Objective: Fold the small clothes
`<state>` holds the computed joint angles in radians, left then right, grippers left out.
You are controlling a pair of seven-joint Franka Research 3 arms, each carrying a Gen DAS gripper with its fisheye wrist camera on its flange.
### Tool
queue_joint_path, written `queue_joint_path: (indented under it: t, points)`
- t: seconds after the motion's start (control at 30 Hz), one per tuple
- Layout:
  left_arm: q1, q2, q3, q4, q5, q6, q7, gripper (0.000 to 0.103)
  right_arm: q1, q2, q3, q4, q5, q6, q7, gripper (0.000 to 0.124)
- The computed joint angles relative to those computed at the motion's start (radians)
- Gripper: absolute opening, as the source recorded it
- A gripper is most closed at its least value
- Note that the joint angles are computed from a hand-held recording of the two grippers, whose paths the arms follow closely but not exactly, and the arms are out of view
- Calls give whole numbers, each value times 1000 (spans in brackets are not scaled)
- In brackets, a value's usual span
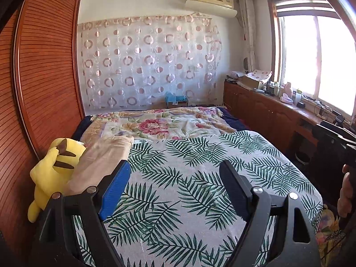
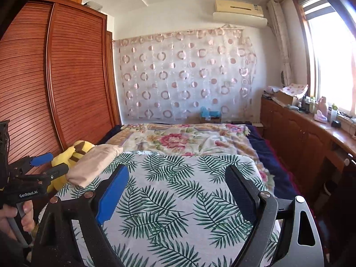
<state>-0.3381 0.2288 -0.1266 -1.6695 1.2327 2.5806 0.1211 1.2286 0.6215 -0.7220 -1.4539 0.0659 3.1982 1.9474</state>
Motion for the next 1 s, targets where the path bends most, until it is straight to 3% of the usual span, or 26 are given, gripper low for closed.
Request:
queue_joint_path:
  t: [0.13, 0.53, 1.0]
  points:
    - [-2, 0, -1, 2, -2, -3, -1, 83, 36, 13, -39, -16, 16, 13, 5, 89]
    - [-7, 2, -1, 7, 5, -9, -12, 83, -22, 21, 19, 13, 57, 13, -50, 89]
    - [-6, 0, -1, 3, 16, -5, -22, 83, -42, 8, 42, 2, 71, 30, -96, 89]
